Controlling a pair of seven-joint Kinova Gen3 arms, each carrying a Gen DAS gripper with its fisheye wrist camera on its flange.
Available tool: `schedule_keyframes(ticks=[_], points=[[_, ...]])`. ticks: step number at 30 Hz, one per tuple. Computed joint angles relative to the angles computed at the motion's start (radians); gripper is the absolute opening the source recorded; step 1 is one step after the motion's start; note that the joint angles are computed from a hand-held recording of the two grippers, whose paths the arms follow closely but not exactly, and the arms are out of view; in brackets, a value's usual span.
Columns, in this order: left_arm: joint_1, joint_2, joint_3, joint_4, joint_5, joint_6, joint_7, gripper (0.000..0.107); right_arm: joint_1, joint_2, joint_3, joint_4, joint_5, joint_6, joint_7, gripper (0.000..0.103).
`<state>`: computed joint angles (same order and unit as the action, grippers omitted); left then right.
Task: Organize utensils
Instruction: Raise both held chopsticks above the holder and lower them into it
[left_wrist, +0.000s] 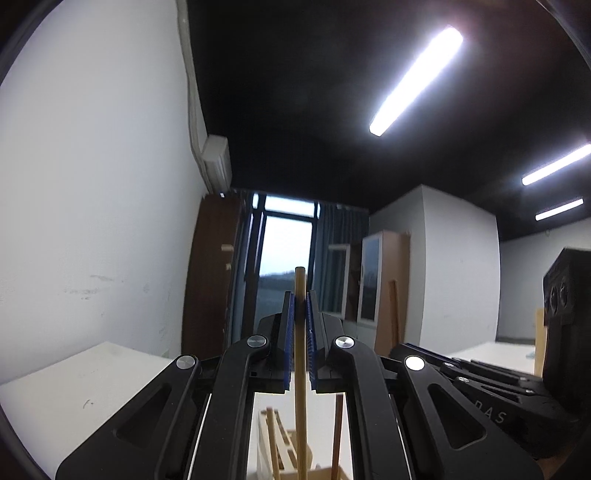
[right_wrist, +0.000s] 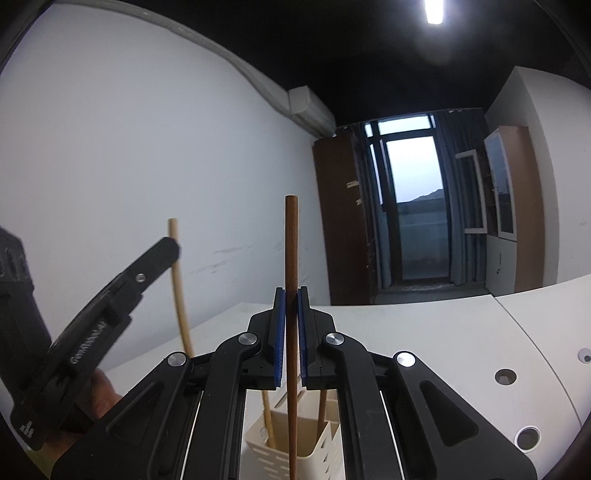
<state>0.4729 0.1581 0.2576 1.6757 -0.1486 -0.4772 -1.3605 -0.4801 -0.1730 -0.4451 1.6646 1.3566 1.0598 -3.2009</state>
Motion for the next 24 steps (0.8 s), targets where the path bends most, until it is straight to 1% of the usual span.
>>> schedule_keyframes(ticks=[2, 3, 5, 8, 10, 11, 14, 18, 22, 24], points=[[0.012, 0.006, -0.008, 0.013, 0.038, -0.054, -0.023, 0.006, 0.002, 0.003, -0.002, 0.009, 0.035, -0.001, -0.025, 0.007], [0.022, 0.011, -0.014, 0.023, 0.07, -0.091, -0.048, 0.006, 0.004, -0.002, -0.003, 0.025, 0.064, -0.006, -0.059, 0.007], [0.036, 0.016, -0.017, 0.041, 0.107, -0.155, -0.077, 0.006, 0.005, -0.008, 0.005, 0.045, 0.108, -0.03, -0.097, 0.007], [0.051, 0.033, -0.018, 0.05, 0.151, -0.234, -0.106, 0.006, 0.004, -0.008, -0.003, 0.08, 0.196, -0.015, -0.168, 0.007], [0.068, 0.043, -0.019, 0.054, 0.185, -0.272, -0.14, 0.006, 0.001, 0.005, -0.013, 0.096, 0.253, 0.032, -0.215, 0.007], [0.075, 0.049, -0.018, 0.052, 0.192, -0.277, -0.155, 0.006, -0.012, 0.014, 0.0, 0.095, 0.265, 0.039, -0.216, 0.007], [0.099, 0.076, -0.021, 0.03, 0.224, -0.27, -0.213, 0.006, -0.028, 0.022, 0.038, 0.094, 0.26, 0.018, -0.221, 0.007], [0.127, 0.105, -0.029, 0.0, 0.259, -0.234, -0.293, 0.006, -0.036, 0.04, 0.067, 0.089, 0.243, 0.001, -0.196, 0.007], [0.132, 0.114, -0.03, -0.023, 0.269, -0.168, -0.318, 0.006, -0.042, 0.048, 0.083, 0.087, 0.214, -0.009, -0.172, 0.007], [0.124, 0.11, -0.028, -0.032, 0.264, -0.13, -0.306, 0.006, -0.043, 0.05, 0.089, 0.085, 0.195, -0.016, -0.157, 0.007]])
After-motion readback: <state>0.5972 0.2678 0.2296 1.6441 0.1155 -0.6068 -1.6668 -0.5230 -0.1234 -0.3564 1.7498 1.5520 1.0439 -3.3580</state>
